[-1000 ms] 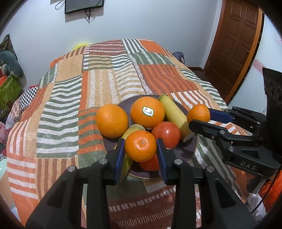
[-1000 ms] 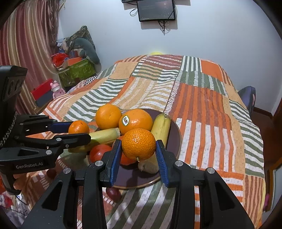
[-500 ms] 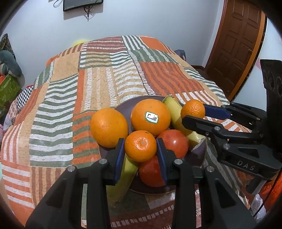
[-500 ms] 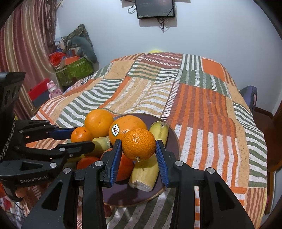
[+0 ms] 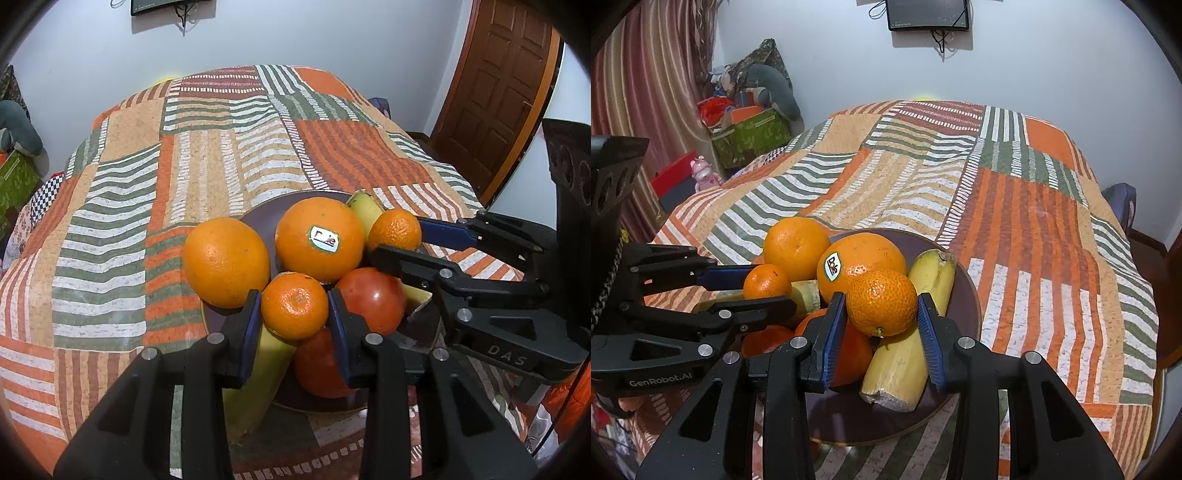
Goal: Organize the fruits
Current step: 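Set both mandarins on the fruit pile on the plate and open both grippers, then grasp a dark red plum with the right gripper while the left grasps another plum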
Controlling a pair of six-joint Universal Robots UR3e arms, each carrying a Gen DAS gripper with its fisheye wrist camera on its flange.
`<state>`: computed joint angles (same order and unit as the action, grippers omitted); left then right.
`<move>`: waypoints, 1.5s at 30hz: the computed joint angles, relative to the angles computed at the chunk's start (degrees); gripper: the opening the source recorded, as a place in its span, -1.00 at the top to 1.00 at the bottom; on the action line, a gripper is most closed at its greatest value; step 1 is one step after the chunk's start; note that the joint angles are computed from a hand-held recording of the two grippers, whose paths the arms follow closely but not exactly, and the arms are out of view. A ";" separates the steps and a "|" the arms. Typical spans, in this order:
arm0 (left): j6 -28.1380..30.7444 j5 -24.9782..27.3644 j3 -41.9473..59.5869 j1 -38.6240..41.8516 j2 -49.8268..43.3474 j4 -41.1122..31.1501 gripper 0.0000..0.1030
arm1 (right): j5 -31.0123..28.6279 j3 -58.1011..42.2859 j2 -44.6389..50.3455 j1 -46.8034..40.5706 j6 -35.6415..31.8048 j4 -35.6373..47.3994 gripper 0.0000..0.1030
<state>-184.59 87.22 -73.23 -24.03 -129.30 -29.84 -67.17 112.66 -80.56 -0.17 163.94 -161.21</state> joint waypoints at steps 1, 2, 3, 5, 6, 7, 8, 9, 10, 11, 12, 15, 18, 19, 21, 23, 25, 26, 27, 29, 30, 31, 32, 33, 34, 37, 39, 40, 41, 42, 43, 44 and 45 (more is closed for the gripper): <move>-0.01 0.08 0.12 -0.02 -0.09 0.09 0.32 | 0.08 -0.10 0.16 -0.06 0.00 -0.08 0.31; -0.01 0.33 0.24 -0.14 -0.20 0.16 0.32 | 0.15 -0.10 0.30 -0.12 0.02 -0.27 0.31; 0.00 0.60 0.30 -0.28 -0.30 0.31 0.32 | 0.21 -0.03 0.33 -0.18 0.05 -0.41 0.31; 0.16 1.11 0.64 -0.64 -0.68 0.43 0.31 | 0.35 0.04 0.16 -0.29 0.05 -0.25 0.31; 0.34 1.27 0.96 -0.82 -0.92 0.13 0.29 | 0.47 0.08 0.07 -0.37 0.11 -0.12 0.31; 0.47 1.40 0.91 -0.91 -0.95 0.26 0.27 | 0.51 0.15 0.02 -0.40 0.17 -0.12 0.31; 0.54 1.60 0.93 -1.05 -0.96 0.27 0.21 | 0.65 0.22 -0.05 -0.48 0.19 0.04 0.31; 0.50 1.90 1.21 -1.20 -1.06 0.00 0.18 | 1.00 0.34 -0.17 -0.71 0.19 0.33 0.31; 0.52 2.01 1.36 -1.23 -1.08 -0.19 0.17 | 1.31 0.40 -0.26 -0.91 0.13 0.61 0.30; 0.57 1.79 1.42 -1.14 -1.06 -0.37 0.15 | 1.72 0.46 -0.37 -1.17 0.11 0.90 0.30; 0.57 1.27 1.18 -0.89 -0.77 -0.52 0.12 | 2.12 0.60 -0.58 -1.46 0.18 1.25 0.28; 0.10 -0.35 -0.25 -0.28 0.55 -0.42 -0.01 | 2.67 1.26 -1.71 -2.07 0.34 2.26 0.16; -0.03 -0.11 -2.44 -0.53 2.40 0.96 -0.03 | 2.19 2.73 -3.72 -2.18 0.52 1.82 0.06; -0.02 0.06 -3.23 -0.68 3.15 1.40 -0.03 | 2.05 3.10 -4.38 -2.22 0.52 1.76 0.04; -0.06 0.62 -4.55 -1.04 4.51 2.11 -0.04 | 1.75 3.84 -5.89 -2.27 0.61 1.58 0.03; 0.01 1.40 -6.10 -1.43 6.08 2.88 -0.06 | 1.77 4.51 -7.65 -2.46 0.46 1.98 0.03; 0.00 2.12 -7.95 -1.79 7.97 3.69 -0.09 | 1.96 5.25 -9.55 -2.77 0.28 2.48 0.02; -0.07 2.41 -8.89 -1.88 8.85 4.12 -0.10 | 2.06 5.66 -10.54 -2.91 0.19 2.81 0.02; -0.20 2.73 -9.85 -1.99 9.85 4.47 -0.11 | 2.30 6.16 -11.55 -3.14 0.07 3.14 0.02; -0.40 3.23 -12.12 -2.08 12.11 5.18 -0.12 | 2.77 7.11 -13.64 -3.47 -0.06 3.95 0.02; -0.51 3.58 -13.07 -2.13 13.15 5.38 -0.14 | 2.86 7.57 -14.56 -3.57 -0.15 4.19 0.02; -0.70 3.89 -14.15 -2.15 14.27 5.60 -0.16 | 2.99 7.93 -15.42 -3.66 -0.24 4.51 0.02; -0.86 3.98 -15.16 -2.08 15.26 5.81 -0.20 | 3.08 8.33 -16.29 -3.74 -0.37 4.88 0.02; -1.16 4.15 -16.31 -2.08 16.34 6.10 -0.22 | 3.01 8.82 -17.35 -3.73 -0.35 5.20 0.02; -1.40 4.43 -17.46 -2.09 17.42 6.31 -0.23 | 3.19 9.15 -18.06 -3.91 -0.50 5.55 0.02; -1.63 6.11 -20.41 -2.37 20.15 6.46 -0.32 | 3.63 10.67 -20.89 -4.40 -0.60 6.71 0.02; -1.79 6.68 -22.27 -2.34 21.81 6.24 -0.33 | 3.82 11.59 -22.39 -4.68 -0.66 7.36 0.01; -1.89 6.52 -23.34 -2.20 22.73 6.10 -0.33 | 4.02 12.04 -23.08 -4.98 -0.74 7.64 0.01; -1.99 6.14 -24.23 -1.98 23.47 5.99 -0.33 | 4.26 12.50 -23.75 -5.33 -0.86 7.99 0.01; -2.19 5.83 -25.34 -1.72 24.42 5.71 -0.33 | 4.38 13.18 -24.72 -5.48 -0.84 8.41 0.01; -2.33 5.82 -25.99 -1.60 24.97 5.57 -0.33 | 4.39 13.65 -25.33 -5.57 -0.80 8.67 0.01; -2.37 5.93 -26.93 -1.54 25.64 5.70 -0.33 | 4.24 14.05 -25.83 -5.59 -0.72 8.92 0.01; -2.26 6.40 -28.01 -1.60 26.40 5.85 -0.33 | 4.32 14.69 -26.77 -5.87 -0.87 9.35 0.01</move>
